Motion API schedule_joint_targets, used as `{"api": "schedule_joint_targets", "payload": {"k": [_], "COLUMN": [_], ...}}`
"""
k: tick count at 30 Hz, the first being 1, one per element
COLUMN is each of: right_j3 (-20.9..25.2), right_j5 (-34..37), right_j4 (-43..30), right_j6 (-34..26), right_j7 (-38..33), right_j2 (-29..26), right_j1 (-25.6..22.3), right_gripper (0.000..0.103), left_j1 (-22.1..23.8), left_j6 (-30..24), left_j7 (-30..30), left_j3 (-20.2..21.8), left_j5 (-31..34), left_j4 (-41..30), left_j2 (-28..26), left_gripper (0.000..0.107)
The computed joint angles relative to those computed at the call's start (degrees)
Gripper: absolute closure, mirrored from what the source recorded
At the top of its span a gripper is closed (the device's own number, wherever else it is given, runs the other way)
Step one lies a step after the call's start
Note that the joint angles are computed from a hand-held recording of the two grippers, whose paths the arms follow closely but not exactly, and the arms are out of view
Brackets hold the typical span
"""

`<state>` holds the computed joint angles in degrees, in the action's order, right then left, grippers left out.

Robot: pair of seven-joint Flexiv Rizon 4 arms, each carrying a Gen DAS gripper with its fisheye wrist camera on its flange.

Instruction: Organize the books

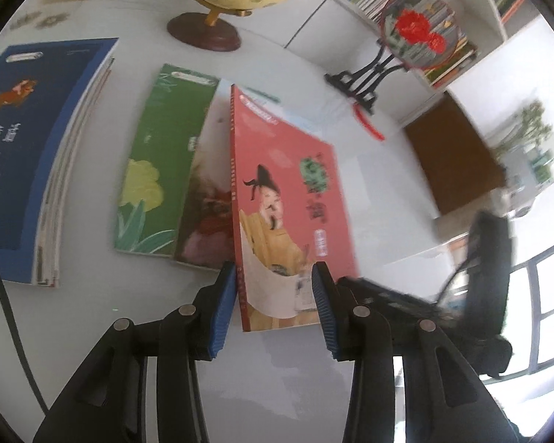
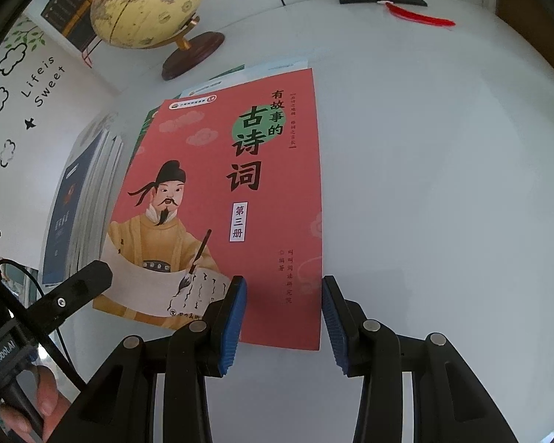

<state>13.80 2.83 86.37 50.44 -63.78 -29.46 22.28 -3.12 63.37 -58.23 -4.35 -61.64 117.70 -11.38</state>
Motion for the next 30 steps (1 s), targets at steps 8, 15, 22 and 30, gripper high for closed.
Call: {"api": "schedule_joint_targets", "payload": {"k": [8,15,22,30], "right_j3": [1.36,1.75,6.20,4.28], "right_j5": [2.06,4.67,20.98,23.15], "right_j4": [-1.09,-3.26,-5.58,-5.08], "right_j6": [-0.31,-3.83,-3.86,0.30], "right_j7": [-3.33,-3.58,-6.04,-3.89], "right_j2": [-0.55,-0.97,-1.74,-1.23], "right_j1": [-0.69,-1.55,-7.54,-6.59], "right_gripper": [0.062,0.057,0.054,0.059], "left_j1": [-0.53,2.44,3.48,3.72], "left_j6": [-2.84,-7.85,-13.54,-15.71], "left_j7": [0.36,-1.70,-1.24,-1.03], "left_j3": [-0.10,-2.13,-1.70,-1.43], "left_j5": [-1.64,-6.52,-12.45,-11.85], "left_j4": [-2.64,-4.31,-6.27,-7.74], "left_j2": [-2.40,-4.89,-5.80,-6.66], "left_gripper": [0.086,0.098,0.098,0.098]}}
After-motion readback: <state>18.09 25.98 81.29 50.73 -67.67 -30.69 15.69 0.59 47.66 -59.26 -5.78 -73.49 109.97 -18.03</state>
